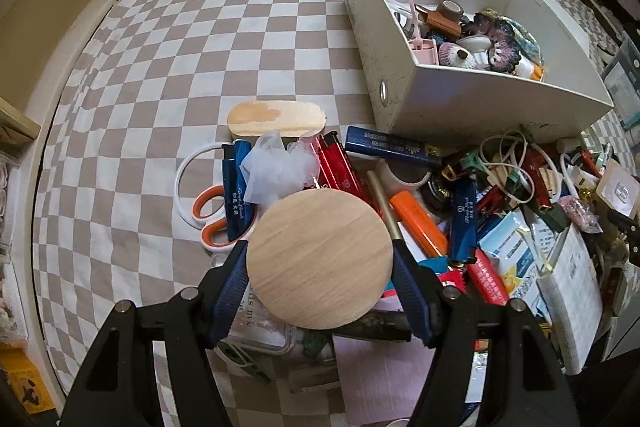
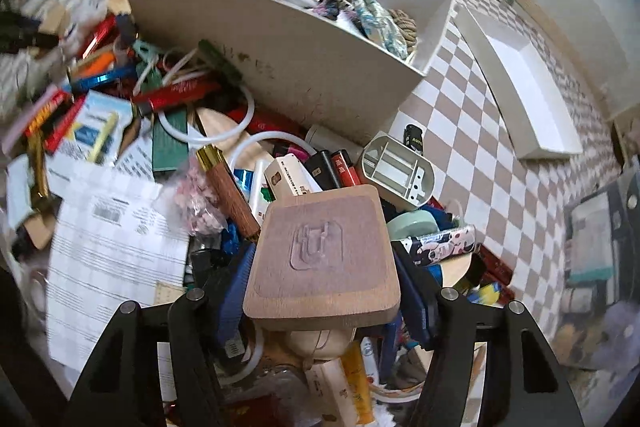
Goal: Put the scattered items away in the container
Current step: 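Lift the wooden lid and square block with both tools toward the white box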
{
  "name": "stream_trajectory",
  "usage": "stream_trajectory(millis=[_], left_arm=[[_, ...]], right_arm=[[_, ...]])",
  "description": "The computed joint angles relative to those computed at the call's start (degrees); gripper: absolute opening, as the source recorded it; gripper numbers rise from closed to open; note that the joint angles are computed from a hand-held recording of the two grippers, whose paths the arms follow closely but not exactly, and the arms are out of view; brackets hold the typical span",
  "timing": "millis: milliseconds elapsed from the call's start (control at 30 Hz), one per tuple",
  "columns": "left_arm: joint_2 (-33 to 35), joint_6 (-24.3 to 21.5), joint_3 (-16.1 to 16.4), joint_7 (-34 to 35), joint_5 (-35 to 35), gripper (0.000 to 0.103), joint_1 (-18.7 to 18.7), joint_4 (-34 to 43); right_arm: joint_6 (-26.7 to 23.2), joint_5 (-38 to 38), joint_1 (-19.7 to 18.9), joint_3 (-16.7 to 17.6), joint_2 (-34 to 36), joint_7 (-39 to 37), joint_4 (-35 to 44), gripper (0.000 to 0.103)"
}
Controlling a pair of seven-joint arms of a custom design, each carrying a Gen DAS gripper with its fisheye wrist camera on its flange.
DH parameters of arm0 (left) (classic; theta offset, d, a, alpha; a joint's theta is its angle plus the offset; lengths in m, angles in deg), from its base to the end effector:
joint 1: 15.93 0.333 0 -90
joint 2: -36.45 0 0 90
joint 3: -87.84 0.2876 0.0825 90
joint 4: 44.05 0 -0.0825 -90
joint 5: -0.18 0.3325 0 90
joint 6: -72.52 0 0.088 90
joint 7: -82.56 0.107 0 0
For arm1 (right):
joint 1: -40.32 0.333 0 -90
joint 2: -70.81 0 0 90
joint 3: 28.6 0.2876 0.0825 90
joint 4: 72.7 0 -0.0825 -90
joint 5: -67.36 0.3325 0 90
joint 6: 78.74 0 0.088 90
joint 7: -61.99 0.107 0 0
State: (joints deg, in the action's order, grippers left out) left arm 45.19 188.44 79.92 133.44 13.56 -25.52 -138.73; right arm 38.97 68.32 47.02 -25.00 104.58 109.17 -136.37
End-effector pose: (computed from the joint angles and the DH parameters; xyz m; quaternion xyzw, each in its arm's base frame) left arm 0.5557 -0.1561 0.5244 -0.7966 0.5862 -0.0760 0.1266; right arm 0.6793 0.1112 0.4956 -0.9300 0.3215 -0.1431 0.1061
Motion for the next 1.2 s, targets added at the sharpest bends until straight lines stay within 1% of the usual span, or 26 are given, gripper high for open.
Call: stream_trajectory(millis=[200,233,300,367,467,567,667,767,967,1100,1200], left_arm=[[-1.19,1.27,-0.15,0.07,-0.67,0.069,0.20,-0.72],[-1.31,1.52,-0.19,0.06,-0.76,0.069,0.22,-0.79],[-1.46,2.15,-0.27,0.13,-1.16,0.069,0.30,-0.80],[-1.69,2.66,-0.35,0.18,-1.45,0.069,0.33,-0.81],[-2.03,3.11,-0.49,0.22,-1.65,0.069,0.29,-0.70],[-2.13,3.49,-0.65,0.37,-2.12,0.069,0.24,-0.38],[-2.27,3.66,-0.79,0.74,-2.74,0.069,0.19,-0.23],[-1.94,3.52,-0.97,1.07,-3.08,0.069,-0.05,0.45],[-1.52,3.13,-1.50,2.32,-4.63,0.069,-0.81,1.40],[-1.25,3.12,-1.85,2.94,-4.94,0.069,-1.66,2.47],[-1.22,3.90,-2.05,3.21,-5.20,0.069,-2.18,3.31]], right_arm=[[-4.29,2.97,-1.41,0.44,2.15,1.70,5.31,0.066],[-5.65,3.60,-1.68,0.55,2.95,2.11,7.03,0.066],[-9.82,5.18,-2.36,0.85,6.01,3.43,13.09,0.066],[-12.53,6.44,-2.82,1.10,7.86,4.65,17.02,0.066],[-14.64,7.83,-3.24,1.46,9.22,5.66,20.31,0.066],[-15.85,9.83,-3.91,2.03,8.52,6.72,20.20,0.066],[-15.99,11.74,-4.48,2.48,6.92,7.43,18.08,0.066],[-17.69,13.37,-4.86,2.88,6.37,8.12,17.64,0.066],[-22.69,15.97,-5.19,3.58,6.13,9.20,17.98,0.066],[-23.50,17.99,-5.31,4.06,4.27,8.99,15.62,0.066],[-22.64,19.73,-5.44,4.38,2.63,8.35,13.72,0.066]])
